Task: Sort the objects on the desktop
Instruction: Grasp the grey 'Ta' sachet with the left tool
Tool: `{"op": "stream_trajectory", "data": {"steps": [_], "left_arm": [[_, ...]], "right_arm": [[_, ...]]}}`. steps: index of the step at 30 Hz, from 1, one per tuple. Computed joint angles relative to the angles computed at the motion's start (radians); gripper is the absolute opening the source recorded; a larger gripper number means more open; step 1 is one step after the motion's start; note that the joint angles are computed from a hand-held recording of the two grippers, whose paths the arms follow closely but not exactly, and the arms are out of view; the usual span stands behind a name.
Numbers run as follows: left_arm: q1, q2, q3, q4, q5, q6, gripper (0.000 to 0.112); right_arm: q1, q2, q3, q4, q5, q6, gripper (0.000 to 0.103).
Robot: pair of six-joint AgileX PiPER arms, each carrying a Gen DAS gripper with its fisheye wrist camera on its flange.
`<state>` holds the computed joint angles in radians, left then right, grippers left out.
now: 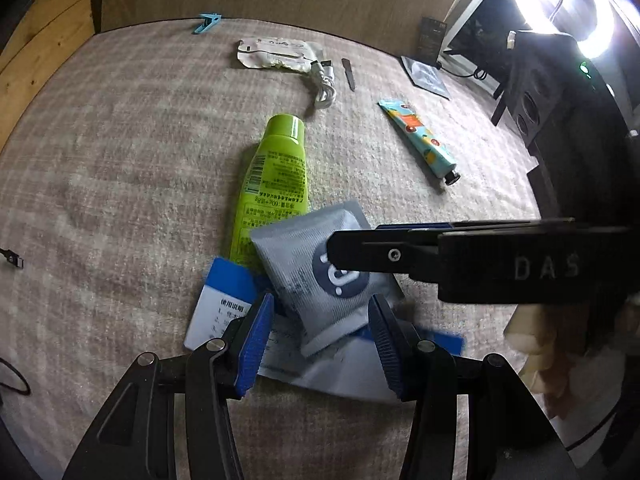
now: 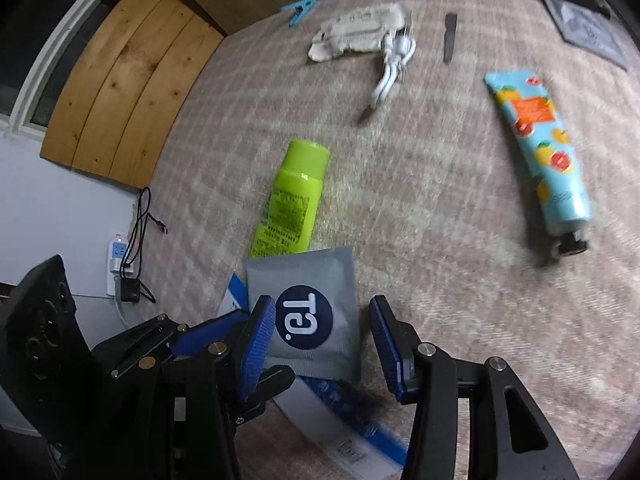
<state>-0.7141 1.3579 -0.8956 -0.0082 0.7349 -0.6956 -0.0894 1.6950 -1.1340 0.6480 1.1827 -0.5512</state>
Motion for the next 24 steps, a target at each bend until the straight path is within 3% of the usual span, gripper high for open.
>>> {"op": "stream_trajectory", "data": {"steps": [9,11,13,16,19,24], "left_arm": [[-0.001,-0.001,0.005,-0.031,-0.029,0.014,0.044],[-0.012,0.006,-0.002,-0.02,-0.027,0.002,0.04],[-0.026,0.019,-0.017,-0.018,-0.02,0.001,0.036],[-0.052,0.045,-0.043,0.005,-0.007,-0.014,0.026],[-0.067,0.059,-0.061,0.021,0.0,-0.044,0.019],[-0.101,0.076,-0.125,0.029,0.026,-0.04,0.019]], "right_arm": [[-0.041,-0.012,0.041,0.044,0.013,-0.022,0.039],[-0.055,-0.024,0.057,0.049,0.013,-0.032,0.035],[-0.074,-0.036,0.071,0.054,0.015,-0.042,0.021],[-0.104,-0.049,0.087,0.031,-0.002,-0.043,0.01],[-0.149,-0.055,0.106,0.021,-0.01,-0.056,0.004],[-0.236,-0.095,0.118,0.048,0.03,-0.093,0.004]]}}
